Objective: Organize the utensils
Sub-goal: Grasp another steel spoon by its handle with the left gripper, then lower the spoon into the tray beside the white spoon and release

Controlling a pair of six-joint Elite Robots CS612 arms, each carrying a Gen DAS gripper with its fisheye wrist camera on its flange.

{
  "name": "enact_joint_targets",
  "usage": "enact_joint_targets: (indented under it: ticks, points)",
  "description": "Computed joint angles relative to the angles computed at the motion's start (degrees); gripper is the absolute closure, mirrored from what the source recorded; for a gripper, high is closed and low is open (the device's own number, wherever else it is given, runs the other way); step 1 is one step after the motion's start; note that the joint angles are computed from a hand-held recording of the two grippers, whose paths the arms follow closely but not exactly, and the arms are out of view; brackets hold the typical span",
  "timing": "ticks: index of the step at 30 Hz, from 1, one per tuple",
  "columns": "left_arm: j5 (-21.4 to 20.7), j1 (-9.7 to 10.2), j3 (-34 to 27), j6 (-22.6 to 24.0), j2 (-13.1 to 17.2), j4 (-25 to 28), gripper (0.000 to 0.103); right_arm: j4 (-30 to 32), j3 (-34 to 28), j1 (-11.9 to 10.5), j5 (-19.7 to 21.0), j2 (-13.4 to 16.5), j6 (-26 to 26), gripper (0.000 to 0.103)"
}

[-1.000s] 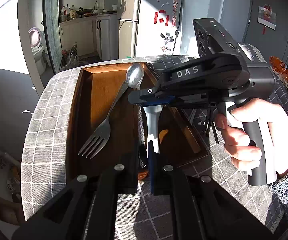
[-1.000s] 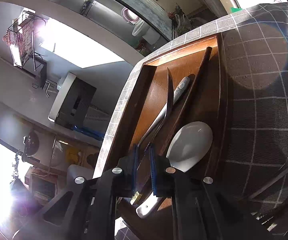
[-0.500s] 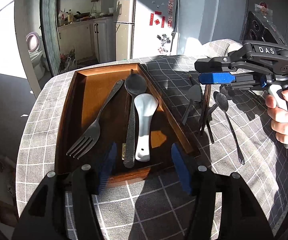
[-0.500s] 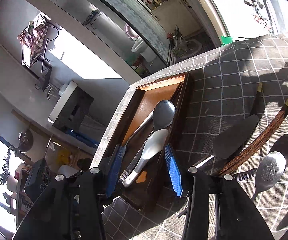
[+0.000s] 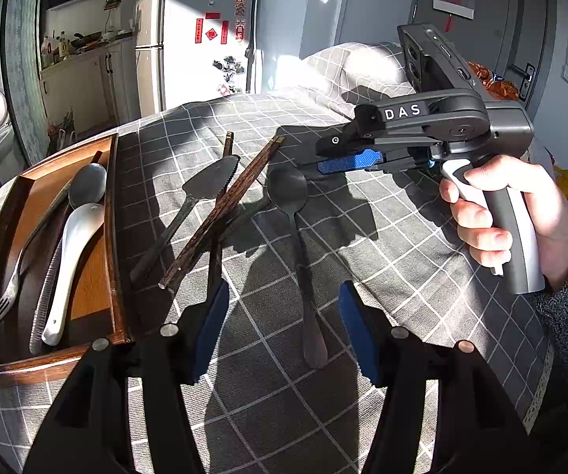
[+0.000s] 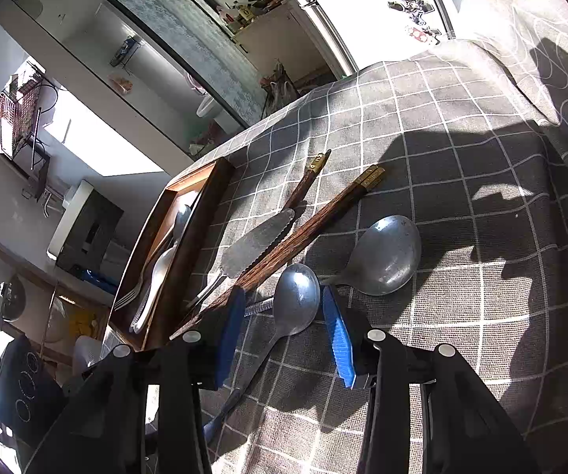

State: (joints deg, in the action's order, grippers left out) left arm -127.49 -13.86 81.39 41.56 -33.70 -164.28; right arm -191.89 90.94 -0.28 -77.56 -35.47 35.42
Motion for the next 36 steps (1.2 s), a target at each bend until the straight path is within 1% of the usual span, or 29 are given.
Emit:
enact_joint_targets:
  ticks: [4,7,9,10,12,13,14,16,18,20,21,22,23,24,25,26,28,30,32,36]
  points:
    - [0.9,-1.03,0.3,0.1,0.1,0.6,0.042,3.8,-1.8,1.0,-4.8,0.4,-4.4,0.066]
    - [1.3,-1.37,0.2,0.3,0.3,0.7,0.042,4.7,-2.7,1.1,-5.4,0.9,-5.5,0.067]
    - [1.4,-1.46,0.0,0.0,0.5,1.0,0.042,5.3,-3.2,1.1,-4.8,1.3,-6.3,0.072]
    - [1.2,-1.44,-0.2,-0.4,0.6,0.9,0.042,5.1,-3.3,1.3,-5.8,1.4,-7.0,0.077]
    - [1.1,-1.41,-0.4,-0.9,0.7,0.8,0.042,5.0,-3.3,1.4,-6.5,1.4,-7.8,0.085]
    - [1.5,-1.43,-0.4,-0.9,0.7,0.9,0.042,4.6,-3.2,1.4,-6.7,1.4,-8.0,0.095]
    - [1.9,-1.53,-0.5,-1.0,0.7,1.0,0.042,3.5,-3.0,1.2,-6.0,1.5,-8.3,0.099]
    - [2.9,-1.73,-0.4,-0.9,0.6,1.0,0.042,0.7,-2.2,1.0,-4.7,1.4,-7.7,0.101]
    - [3.3,-1.81,-0.3,-0.5,0.5,0.9,0.042,-3.1,-1.2,0.7,-3.0,1.2,-6.7,0.102]
    - [3.6,-1.87,-0.1,-0.2,0.4,1.2,0.042,-6.2,-0.2,0.5,-1.8,0.5,-6.9,0.102]
    - [3.7,-1.9,-0.1,-0.1,0.4,1.7,0.044,-7.1,0.2,0.6,-2.0,0.2,-7.5,0.102]
    - [3.6,-1.94,-0.2,0.1,0.4,2.2,0.052,-7.9,0.5,0.8,-2.6,-0.2,-8.1,0.102]
    - [3.6,-1.95,-0.3,0.2,0.4,2.5,0.065,-8.2,0.8,1.0,-3.3,-0.5,-8.7,0.101]
    - [3.5,-1.94,-0.2,0.2,0.4,2.6,0.072,-8.3,0.9,1.2,-4.1,-0.8,-9.3,0.101]
    - [3.6,-1.93,-0.2,0.0,0.4,2.3,0.088,-8.3,1.0,1.3,-5.0,-1.0,-9.7,0.101]
    - [3.9,-1.94,-0.1,-0.3,0.4,1.8,0.095,-8.2,1.0,1.5,-5.7,-1.2,-9.9,0.101]
    - [3.7,-1.8,-0.2,-0.3,0.4,1.7,0.095,-8.2,1.0,1.6,-5.4,-1.3,-9.8,0.101]
    - [3.8,-1.56,0.0,-1.0,0.4,-0.1,0.095,-8.3,0.8,1.7,-5.5,-1.5,-9.6,0.101]
    - [3.0,-0.99,0.0,-1.0,0.1,-0.5,0.095,-8.5,0.3,1.9,-4.9,-1.5,-9.2,0.101]
    - [3.5,0.2,-0.8,-1.3,-0.2,-2.6,0.095,-6.8,-2.9,2.4,-3.5,-0.8,-9.1,0.102]
